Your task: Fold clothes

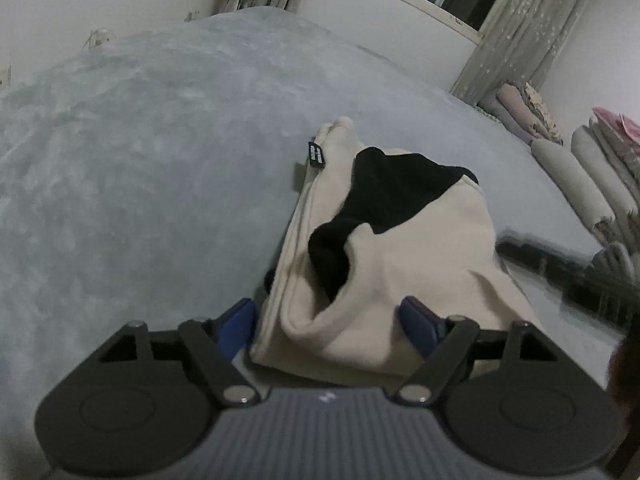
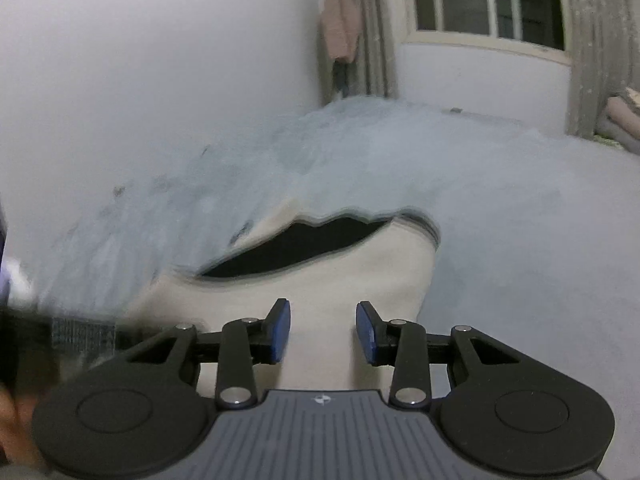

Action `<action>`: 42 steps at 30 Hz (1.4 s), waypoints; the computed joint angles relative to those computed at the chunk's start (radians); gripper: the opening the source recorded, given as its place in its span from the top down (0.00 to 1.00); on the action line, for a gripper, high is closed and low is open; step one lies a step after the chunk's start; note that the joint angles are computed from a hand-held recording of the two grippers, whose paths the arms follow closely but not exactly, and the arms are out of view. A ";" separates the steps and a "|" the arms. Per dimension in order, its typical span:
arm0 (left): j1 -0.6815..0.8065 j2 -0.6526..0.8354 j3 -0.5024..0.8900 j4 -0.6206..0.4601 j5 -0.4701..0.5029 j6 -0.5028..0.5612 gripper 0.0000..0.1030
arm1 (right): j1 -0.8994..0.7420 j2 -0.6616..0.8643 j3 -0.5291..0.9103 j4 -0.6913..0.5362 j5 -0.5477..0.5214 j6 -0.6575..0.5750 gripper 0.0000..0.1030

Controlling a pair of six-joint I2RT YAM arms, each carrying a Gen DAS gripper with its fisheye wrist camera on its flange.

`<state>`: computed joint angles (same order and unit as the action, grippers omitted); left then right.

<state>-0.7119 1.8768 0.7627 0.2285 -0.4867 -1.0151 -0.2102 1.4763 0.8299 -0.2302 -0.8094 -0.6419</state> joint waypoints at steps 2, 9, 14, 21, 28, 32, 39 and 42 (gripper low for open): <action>-0.004 -0.005 -0.007 0.005 0.004 0.004 0.23 | 0.050 0.063 0.122 -0.143 0.000 -0.060 0.65; -0.017 -0.012 0.003 -0.028 -0.015 0.026 0.23 | 0.288 0.354 0.483 -0.492 0.214 -0.189 0.68; -0.026 -0.014 0.005 -0.040 -0.022 0.033 0.24 | 0.348 0.337 0.364 -0.137 0.322 0.011 0.79; -0.022 -0.041 0.001 -0.062 -0.014 0.037 0.22 | 0.296 0.287 0.334 -0.098 0.240 0.122 0.73; -0.018 -0.034 0.002 -0.056 -0.015 0.033 0.18 | 0.069 0.197 0.286 -0.267 0.003 0.012 0.67; -0.018 -0.031 0.007 -0.062 -0.020 0.035 0.18 | 0.078 0.190 0.133 -0.143 0.102 -0.057 0.67; -0.018 -0.138 -0.013 -0.151 -0.098 0.031 0.22 | 0.060 0.086 0.049 -0.077 0.100 0.007 0.65; 0.005 -0.129 -0.020 -0.140 -0.050 0.019 0.23 | -0.059 0.101 0.105 -0.196 -0.061 0.025 0.65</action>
